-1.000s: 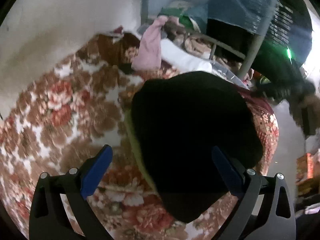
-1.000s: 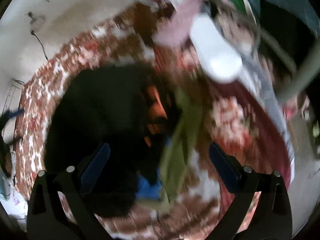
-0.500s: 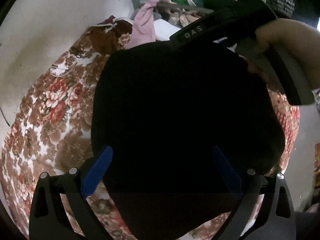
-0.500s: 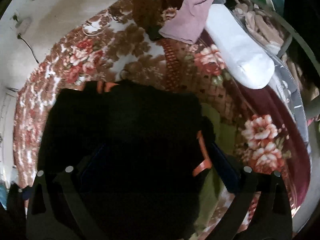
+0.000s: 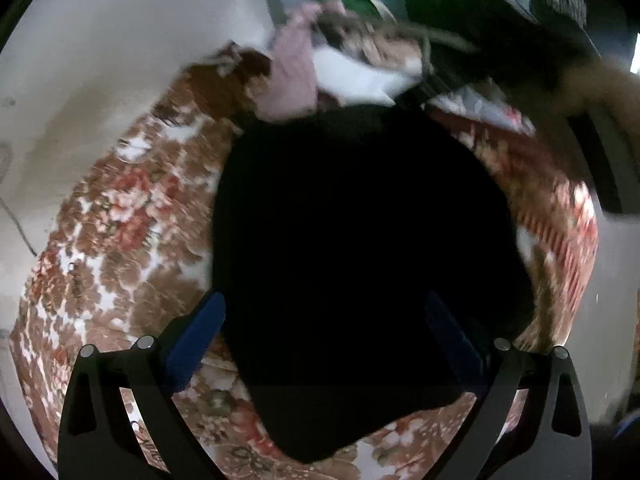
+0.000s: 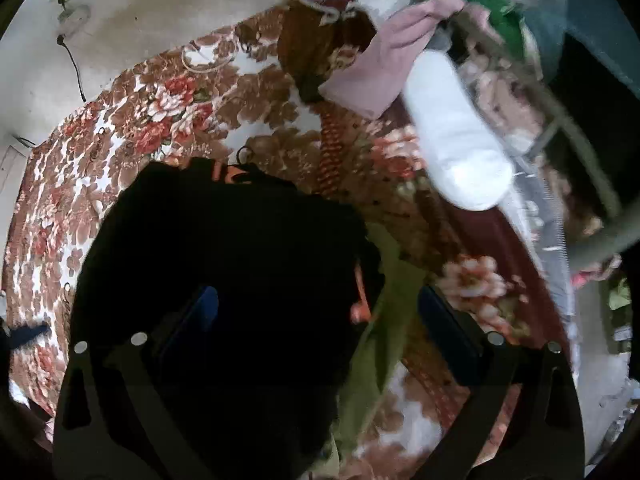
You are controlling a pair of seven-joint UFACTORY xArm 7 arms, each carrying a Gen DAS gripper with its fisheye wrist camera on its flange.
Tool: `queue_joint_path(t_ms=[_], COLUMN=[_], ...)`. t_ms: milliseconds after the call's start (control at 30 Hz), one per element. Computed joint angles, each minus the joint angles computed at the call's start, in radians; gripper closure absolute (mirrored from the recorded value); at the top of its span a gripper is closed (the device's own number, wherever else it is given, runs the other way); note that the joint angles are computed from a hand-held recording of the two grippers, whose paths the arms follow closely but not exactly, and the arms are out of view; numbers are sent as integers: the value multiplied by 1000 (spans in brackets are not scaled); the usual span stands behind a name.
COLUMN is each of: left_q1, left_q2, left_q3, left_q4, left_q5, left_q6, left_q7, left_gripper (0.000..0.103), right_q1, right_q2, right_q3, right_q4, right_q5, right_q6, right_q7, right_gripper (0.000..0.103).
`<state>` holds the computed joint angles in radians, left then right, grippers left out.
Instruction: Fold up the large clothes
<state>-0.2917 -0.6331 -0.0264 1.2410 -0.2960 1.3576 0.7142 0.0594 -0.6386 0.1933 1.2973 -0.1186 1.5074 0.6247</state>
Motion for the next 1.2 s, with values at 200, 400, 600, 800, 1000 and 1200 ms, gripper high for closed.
queue_joint_path(t_ms=[200, 400, 600, 800, 1000, 1200], left_q1=[20, 37, 56, 71, 70, 64], left_q2=[-23, -62, -133, -213, -288, -297], left_q3=[70, 133, 144, 109, 84, 87], left_q4=[85, 149, 168, 172, 163, 175], left_q5=[-41, -77, -79, -49, 22, 39], left_q6=[66, 226, 284, 268, 271, 279], left_q7=[-35, -62, -80, -136, -148, -185], left_gripper=[5, 5, 5, 5, 5, 5], right_q1=[-63, -107, -168, -224, -291, -328], right_q2=[-47, -24, -50, -120, -185, -227], right_q3=[174, 339, 425, 431, 427, 384], right_q4=[156, 394, 514, 565, 600, 587], right_q5=[-39, -66, -8, 23, 68, 149], right_q6=[186, 384, 467, 497, 532, 533], right_q7=[250, 365, 405, 335, 265, 209], right_gripper=[5, 5, 5, 5, 5, 5])
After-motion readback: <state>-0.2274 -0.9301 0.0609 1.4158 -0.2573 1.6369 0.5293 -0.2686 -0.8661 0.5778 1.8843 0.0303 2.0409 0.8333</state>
